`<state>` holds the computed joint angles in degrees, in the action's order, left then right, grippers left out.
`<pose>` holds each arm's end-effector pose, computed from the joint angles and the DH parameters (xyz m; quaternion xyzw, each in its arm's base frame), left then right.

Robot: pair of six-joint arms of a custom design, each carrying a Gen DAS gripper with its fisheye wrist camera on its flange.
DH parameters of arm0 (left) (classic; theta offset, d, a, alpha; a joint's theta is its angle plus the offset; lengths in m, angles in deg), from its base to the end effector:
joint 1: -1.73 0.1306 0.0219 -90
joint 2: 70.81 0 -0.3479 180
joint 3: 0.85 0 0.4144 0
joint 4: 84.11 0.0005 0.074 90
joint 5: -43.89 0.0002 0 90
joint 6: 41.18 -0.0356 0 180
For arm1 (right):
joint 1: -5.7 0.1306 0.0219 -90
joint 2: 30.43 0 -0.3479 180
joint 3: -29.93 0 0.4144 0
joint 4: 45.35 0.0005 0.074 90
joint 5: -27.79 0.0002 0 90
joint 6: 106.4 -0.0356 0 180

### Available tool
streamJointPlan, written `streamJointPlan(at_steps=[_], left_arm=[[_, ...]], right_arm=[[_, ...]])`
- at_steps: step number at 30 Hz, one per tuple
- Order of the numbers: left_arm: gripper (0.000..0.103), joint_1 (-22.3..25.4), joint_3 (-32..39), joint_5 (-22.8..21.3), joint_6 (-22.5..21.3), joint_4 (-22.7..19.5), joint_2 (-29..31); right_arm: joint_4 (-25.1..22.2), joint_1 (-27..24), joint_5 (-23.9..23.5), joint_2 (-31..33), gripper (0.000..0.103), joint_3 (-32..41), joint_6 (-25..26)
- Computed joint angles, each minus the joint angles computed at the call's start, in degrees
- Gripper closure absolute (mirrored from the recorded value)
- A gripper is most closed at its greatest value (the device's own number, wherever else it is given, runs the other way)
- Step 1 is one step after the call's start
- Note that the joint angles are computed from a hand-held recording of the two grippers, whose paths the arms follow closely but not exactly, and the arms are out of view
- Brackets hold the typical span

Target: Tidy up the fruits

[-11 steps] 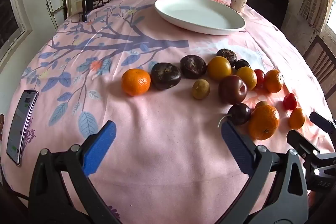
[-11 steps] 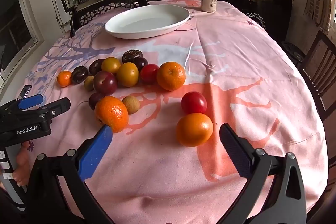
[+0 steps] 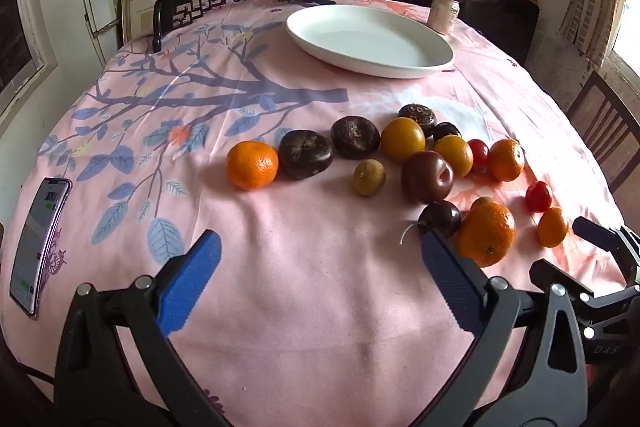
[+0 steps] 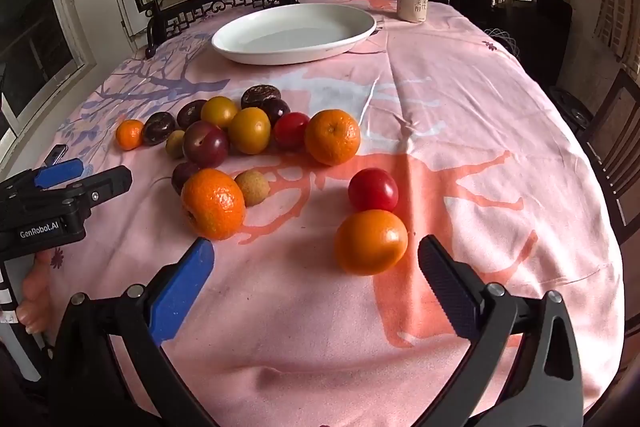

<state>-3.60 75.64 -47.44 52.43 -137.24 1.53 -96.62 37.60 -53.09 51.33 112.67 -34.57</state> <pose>0.3997 -0.0370 0.4093 0.0100 0.9365 -0.0165 0.3501 0.3903 0.2357 0.3979 -0.0853 0.9341 0.0755 0.3384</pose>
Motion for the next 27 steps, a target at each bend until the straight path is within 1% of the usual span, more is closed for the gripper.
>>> streamJointPlan(at_steps=[1,4,6,9,10,13,19,22,27], left_arm=[[0.002,0.01,-0.20,-0.07,-0.41,0.14,-0.23],[0.002,0.70,-0.31,1.66,-0.68,-0.42,-0.25],[0.002,1.19,0.03,1.95,-0.67,-0.63,0.28],[0.002,1.64,0.40,2.03,-0.92,-0.64,1.09],[0.002,1.58,0.57,1.75,-0.95,-0.82,1.36],[0.002,1.46,1.07,1.72,-1.21,-1.40,2.19],[0.002,1.64,2.37,0.59,-0.85,-2.82,3.79],[0.002,1.71,2.43,0.57,-0.83,-2.84,3.81],[0.002,1.88,2.44,0.16,-0.58,-2.58,3.91]], right_arm=[[0.39,-0.37,-1.26,-0.52,0.001,-0.57,-0.26],[0.37,-0.62,-1.06,-0.98,0.001,-1.13,-0.52],[0.06,-0.41,-0.95,-0.80,0.001,-1.22,-1.14],[-0.81,-0.95,-3.98,-0.12,0.001,-0.78,-2.07],[-0.71,-0.94,-4.27,-0.09,0.001,-0.79,-2.08],[-1.22,-0.58,-3.21,0.22,0.001,-0.38,-1.42],[-2.17,-0.97,-4.26,0.83,0.001,0.44,0.21],[-2.71,-0.90,-3.30,1.54,0.001,1.17,0.70],[-3.57,-0.82,-3.78,2.44,0.001,2.01,1.50]])
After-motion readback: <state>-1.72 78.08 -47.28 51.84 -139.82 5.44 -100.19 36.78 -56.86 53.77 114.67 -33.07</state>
